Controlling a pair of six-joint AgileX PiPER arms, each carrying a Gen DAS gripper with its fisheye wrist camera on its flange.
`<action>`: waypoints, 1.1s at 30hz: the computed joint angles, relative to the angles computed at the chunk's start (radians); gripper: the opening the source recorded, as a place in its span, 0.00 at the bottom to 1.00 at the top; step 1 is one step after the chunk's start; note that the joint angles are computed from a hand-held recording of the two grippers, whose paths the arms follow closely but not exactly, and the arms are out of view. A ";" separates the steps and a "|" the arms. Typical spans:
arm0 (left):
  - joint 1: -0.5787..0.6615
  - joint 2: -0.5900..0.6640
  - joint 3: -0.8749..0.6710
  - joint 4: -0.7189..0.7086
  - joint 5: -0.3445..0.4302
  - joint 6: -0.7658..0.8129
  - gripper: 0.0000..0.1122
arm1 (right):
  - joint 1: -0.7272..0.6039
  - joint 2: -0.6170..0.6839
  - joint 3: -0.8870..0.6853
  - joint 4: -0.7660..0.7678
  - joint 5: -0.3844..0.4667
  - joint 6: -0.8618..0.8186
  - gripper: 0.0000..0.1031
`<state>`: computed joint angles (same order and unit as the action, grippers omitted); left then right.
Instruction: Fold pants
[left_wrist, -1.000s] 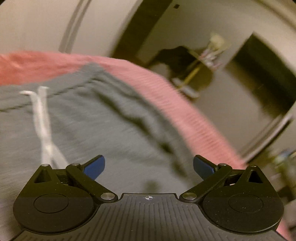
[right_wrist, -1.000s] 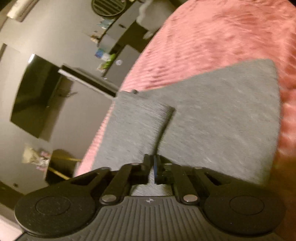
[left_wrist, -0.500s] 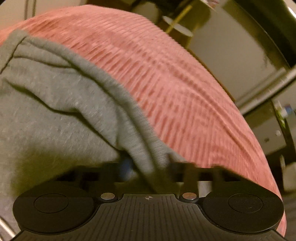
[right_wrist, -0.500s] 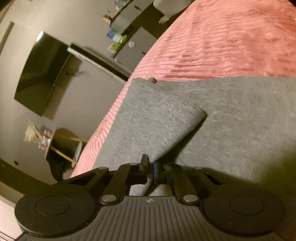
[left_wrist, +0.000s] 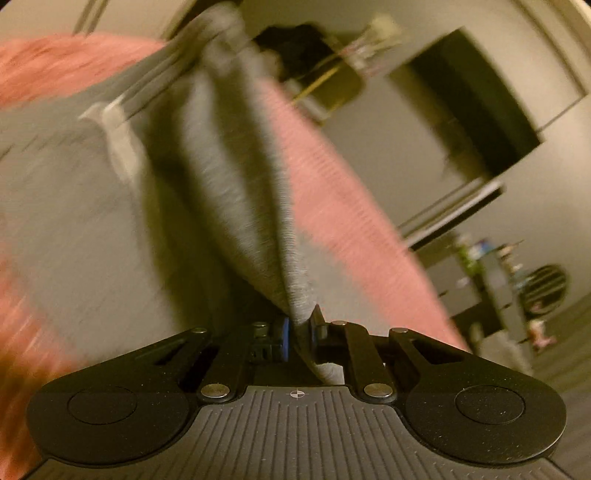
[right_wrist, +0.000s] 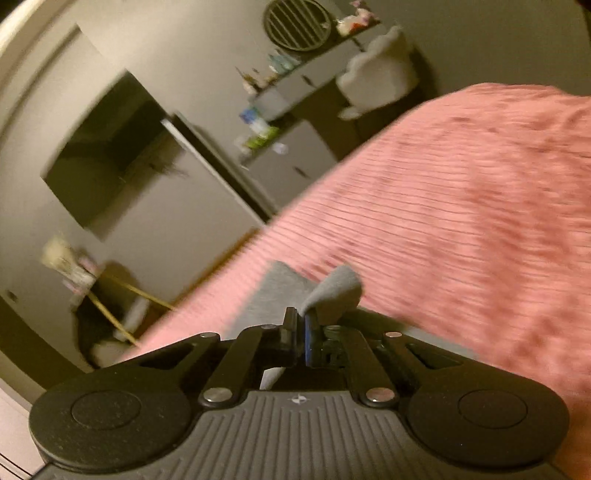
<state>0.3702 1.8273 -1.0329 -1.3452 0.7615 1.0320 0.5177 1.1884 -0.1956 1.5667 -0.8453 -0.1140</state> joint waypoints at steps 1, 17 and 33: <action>0.012 -0.010 0.045 0.006 -0.022 0.010 0.11 | 0.026 0.017 0.012 0.035 -0.006 0.014 0.03; 0.032 0.145 -0.160 0.197 -0.327 -0.387 0.64 | -0.096 0.243 0.116 -0.649 0.102 0.831 0.30; 0.220 0.068 -0.125 0.056 -0.131 -0.185 0.12 | 0.284 0.146 0.030 -0.009 -0.145 0.288 0.04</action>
